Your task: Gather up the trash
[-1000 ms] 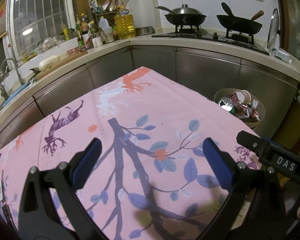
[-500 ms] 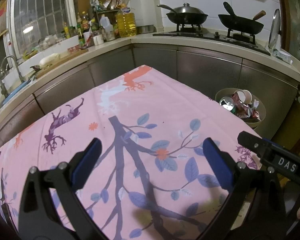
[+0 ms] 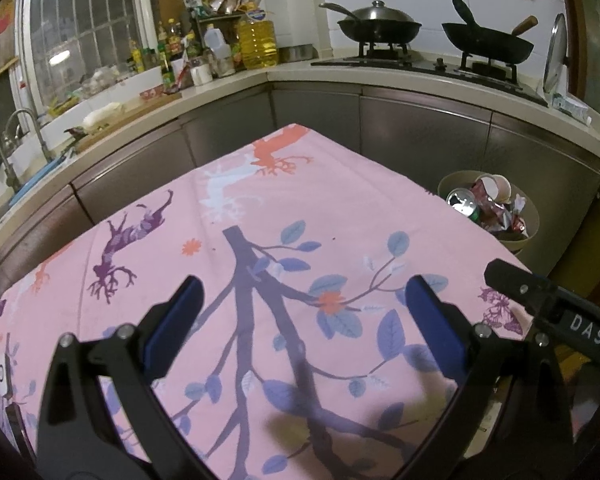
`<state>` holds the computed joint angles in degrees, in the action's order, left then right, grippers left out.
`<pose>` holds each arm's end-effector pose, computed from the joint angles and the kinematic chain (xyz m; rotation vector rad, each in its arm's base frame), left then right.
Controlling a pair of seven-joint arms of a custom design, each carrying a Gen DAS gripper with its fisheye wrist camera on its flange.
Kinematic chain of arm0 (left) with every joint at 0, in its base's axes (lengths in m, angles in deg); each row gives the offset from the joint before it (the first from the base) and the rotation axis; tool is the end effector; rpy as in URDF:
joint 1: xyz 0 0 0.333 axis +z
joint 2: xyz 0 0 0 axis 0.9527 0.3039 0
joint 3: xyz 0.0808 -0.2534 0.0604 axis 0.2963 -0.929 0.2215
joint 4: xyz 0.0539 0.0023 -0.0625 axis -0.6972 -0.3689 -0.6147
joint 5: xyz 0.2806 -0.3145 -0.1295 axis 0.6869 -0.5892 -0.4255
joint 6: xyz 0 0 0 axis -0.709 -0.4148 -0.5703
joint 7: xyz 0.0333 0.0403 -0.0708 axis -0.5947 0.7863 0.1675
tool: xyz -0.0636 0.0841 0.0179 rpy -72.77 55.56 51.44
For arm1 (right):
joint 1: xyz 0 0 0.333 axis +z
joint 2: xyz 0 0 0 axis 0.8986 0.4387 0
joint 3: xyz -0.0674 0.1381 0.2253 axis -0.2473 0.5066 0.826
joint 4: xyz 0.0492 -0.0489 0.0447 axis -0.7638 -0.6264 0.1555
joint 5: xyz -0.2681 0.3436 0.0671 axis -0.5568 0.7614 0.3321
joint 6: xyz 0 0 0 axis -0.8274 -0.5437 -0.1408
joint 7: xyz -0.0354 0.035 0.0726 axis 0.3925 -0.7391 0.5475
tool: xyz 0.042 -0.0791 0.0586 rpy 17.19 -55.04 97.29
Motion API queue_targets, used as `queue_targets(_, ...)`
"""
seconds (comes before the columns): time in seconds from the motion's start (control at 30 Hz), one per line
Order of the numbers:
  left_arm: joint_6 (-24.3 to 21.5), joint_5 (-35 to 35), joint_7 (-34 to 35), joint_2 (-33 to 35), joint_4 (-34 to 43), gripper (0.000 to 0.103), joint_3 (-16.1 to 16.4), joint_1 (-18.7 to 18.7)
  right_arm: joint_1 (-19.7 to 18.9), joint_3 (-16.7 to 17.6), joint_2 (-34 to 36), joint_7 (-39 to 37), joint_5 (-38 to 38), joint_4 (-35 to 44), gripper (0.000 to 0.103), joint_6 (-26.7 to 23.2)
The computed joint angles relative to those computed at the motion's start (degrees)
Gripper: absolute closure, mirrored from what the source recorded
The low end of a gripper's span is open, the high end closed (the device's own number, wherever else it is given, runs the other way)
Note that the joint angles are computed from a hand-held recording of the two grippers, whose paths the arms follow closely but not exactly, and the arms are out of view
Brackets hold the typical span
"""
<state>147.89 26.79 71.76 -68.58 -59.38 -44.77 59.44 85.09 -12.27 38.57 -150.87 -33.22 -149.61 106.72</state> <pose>0.6398 -0.2378 0.4634 -1.3361 1.9867 -0.8413 0.5806 0.3077 0.4443 -1.1225 1.9789 -0.4581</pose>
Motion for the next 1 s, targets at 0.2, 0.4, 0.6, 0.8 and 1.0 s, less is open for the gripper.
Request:
queue_targets(0.2, -0.72, 3.91, -4.11, -0.05, 0.14, 0.006, 0.79, -0.73, 0.21, 0.06, 0.13, 0.11, 0.01, 0.15, 0.023, -0.08)
queue_targets(0.4, -0.65, 4.39, -4.99, 0.03, 0.15, 0.006, 0.63, -0.39, 0.25, 0.04, 0.2, -0.19, 0.11, 0.16, 0.023, 0.08)
queue_targets(0.6, -1.18, 5.55, -6.77, 0.08, 0.21, 0.006, 0.81, -0.52, 0.23, 0.03, 0.29, -1.27, 1.1, 0.22, 0.023, 0.48)
queue_targets(0.8, -1.66, 7.04, -8.15, -0.01, 0.27, 0.006, 0.77, -0.37, 0.24, -0.03, 0.25, -1.69, 1.51, 0.2, 0.023, 0.58)
queue_targets(1.0, -1.6, 6.47, -7.46, 0.11, 0.37, 0.006, 0.5, -0.08, 0.18, -0.12, 0.32, -1.83, 1.59, 0.28, 0.023, 0.64)
